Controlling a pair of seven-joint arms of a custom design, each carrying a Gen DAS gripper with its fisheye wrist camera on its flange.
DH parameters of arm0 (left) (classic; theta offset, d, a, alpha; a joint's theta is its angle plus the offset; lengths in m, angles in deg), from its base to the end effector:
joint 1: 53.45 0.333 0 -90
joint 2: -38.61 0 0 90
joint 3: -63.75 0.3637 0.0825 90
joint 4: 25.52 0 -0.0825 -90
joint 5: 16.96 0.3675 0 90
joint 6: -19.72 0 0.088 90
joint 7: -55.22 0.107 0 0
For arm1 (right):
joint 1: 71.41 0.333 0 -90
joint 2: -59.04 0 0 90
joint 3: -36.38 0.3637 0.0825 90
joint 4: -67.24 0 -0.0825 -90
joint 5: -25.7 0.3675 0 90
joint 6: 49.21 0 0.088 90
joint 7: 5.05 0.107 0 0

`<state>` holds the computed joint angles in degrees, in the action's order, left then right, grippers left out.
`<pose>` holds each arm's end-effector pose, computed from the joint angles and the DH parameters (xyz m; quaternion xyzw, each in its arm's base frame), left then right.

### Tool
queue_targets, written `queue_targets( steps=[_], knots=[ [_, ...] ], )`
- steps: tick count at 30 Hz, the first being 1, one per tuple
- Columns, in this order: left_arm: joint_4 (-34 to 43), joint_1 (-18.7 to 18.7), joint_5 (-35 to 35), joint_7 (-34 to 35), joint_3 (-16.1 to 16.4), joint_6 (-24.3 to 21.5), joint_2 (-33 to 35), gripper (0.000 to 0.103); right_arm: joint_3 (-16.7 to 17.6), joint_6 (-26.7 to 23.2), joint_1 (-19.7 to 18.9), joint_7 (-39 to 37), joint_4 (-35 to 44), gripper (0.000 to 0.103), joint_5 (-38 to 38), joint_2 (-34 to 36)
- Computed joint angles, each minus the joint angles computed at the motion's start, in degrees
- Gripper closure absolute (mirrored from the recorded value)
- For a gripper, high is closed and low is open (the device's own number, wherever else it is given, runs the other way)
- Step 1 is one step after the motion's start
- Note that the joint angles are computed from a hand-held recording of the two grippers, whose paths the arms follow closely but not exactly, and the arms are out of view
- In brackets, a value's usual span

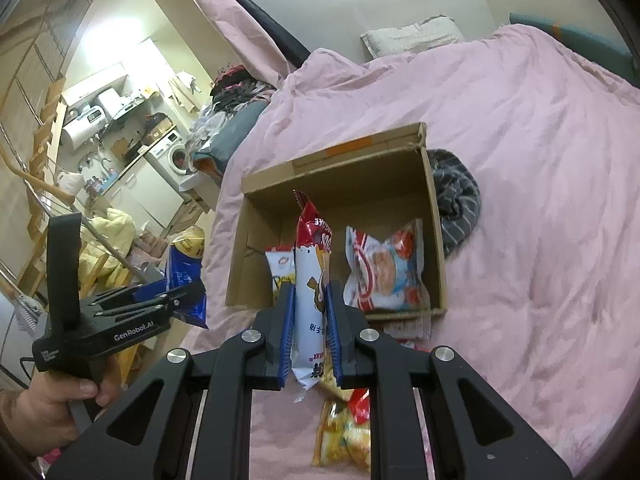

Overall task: Organize snacks
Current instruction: 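Carry the blue bag and stick snack over the box with both grippers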

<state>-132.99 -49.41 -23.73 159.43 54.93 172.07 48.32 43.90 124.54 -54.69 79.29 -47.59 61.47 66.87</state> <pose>0.6389 -0.0431 0.5472 -0.5899 0.7469 -0.2364 0.1955 0.5815 0.2083 0.5423 -0.6089 0.6585 -0.1010 0.4307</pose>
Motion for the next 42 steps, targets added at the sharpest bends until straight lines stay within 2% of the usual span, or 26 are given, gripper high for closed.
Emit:
queue_targets(
  steps=[6, 15, 18, 25, 32, 40, 42],
  knots=[
    [5.1, -0.3, 0.6, 0.1, -0.7, -0.5, 3.5, 0.064, -2.7, -2.2, 1.1, 5.0, 5.5, 0.086, -6.8, 3.5],
    [11.1, -0.7, 4.1, -3.0, -1.3, 2.1, 9.2, 0.064, -4.1, -6.3, 0.0, 9.1, 15.0, 0.086, -12.4, 10.5],
    [11.4, 0.6, 3.1, -1.8, -2.9, 3.3, 10.9, 0.064, -2.9, -6.2, -1.1, 8.7, 15.5, 0.086, -11.7, 12.1],
    [15.0, -0.1, 6.1, -2.3, -3.0, 2.6, 15.1, 0.064, -2.4, -9.6, -1.8, 8.8, 18.5, 0.086, -11.4, 15.7],
    [16.2, 0.1, 5.8, -2.5, -3.9, 1.5, 16.9, 0.064, -4.2, -12.8, -0.9, 12.1, 19.5, 0.086, -13.3, 17.4],
    [17.1, 0.0, 5.8, -3.6, -3.9, 0.3, 17.7, 0.062, -4.6, -13.4, -1.5, 14.9, 19.3, 0.086, -13.5, 17.4],
    [17.6, 0.2, 5.3, -3.8, -4.1, -0.3, 17.9, 0.062, -6.5, -13.7, -0.2, 17.4, 19.3, 0.086, -15.8, 17.3]
  ],
)
